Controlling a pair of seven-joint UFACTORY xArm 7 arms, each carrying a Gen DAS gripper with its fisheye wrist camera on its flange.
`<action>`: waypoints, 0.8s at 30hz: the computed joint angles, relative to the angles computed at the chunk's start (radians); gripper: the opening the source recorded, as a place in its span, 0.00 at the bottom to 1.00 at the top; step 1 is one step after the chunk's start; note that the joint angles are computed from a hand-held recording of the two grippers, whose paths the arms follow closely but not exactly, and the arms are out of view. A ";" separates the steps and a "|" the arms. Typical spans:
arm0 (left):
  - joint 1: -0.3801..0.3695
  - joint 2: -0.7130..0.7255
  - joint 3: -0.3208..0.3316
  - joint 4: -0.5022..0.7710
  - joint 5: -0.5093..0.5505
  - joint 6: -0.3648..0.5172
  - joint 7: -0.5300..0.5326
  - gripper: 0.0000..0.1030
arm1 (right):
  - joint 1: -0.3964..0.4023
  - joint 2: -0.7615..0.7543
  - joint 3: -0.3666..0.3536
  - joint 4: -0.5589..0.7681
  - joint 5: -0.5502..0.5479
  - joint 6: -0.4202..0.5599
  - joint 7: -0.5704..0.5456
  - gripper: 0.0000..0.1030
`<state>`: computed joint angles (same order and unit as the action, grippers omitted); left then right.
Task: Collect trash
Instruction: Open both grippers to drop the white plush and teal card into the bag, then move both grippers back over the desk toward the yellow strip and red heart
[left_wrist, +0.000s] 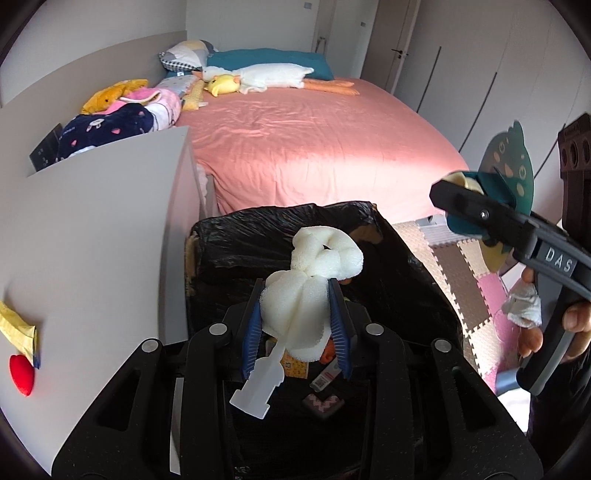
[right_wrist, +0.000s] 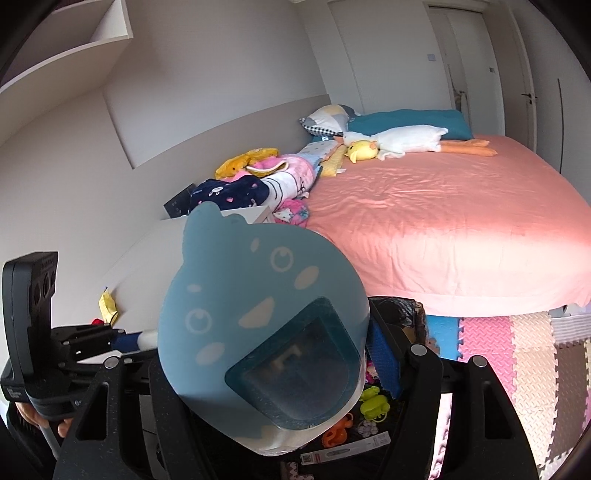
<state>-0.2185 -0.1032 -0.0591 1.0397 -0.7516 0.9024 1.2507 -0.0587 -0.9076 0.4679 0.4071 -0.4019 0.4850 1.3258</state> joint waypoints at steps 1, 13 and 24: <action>-0.001 -0.002 -0.001 -0.003 0.006 0.005 0.008 0.39 | -0.002 -0.001 0.001 0.003 0.000 0.009 0.001 0.72; -0.042 -0.062 0.018 -0.093 -0.018 -0.163 0.136 0.94 | -0.030 0.019 0.031 0.052 -0.066 0.086 0.061 0.91; -0.014 -0.029 0.026 -0.070 -0.021 -0.180 0.101 0.94 | -0.030 0.084 0.031 0.074 -0.093 0.055 0.077 0.91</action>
<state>-0.2324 -0.1324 -0.0331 0.9694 -0.7722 0.7222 1.3517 -0.0888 -0.8234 0.4985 0.4810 -0.4951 0.5401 1.4028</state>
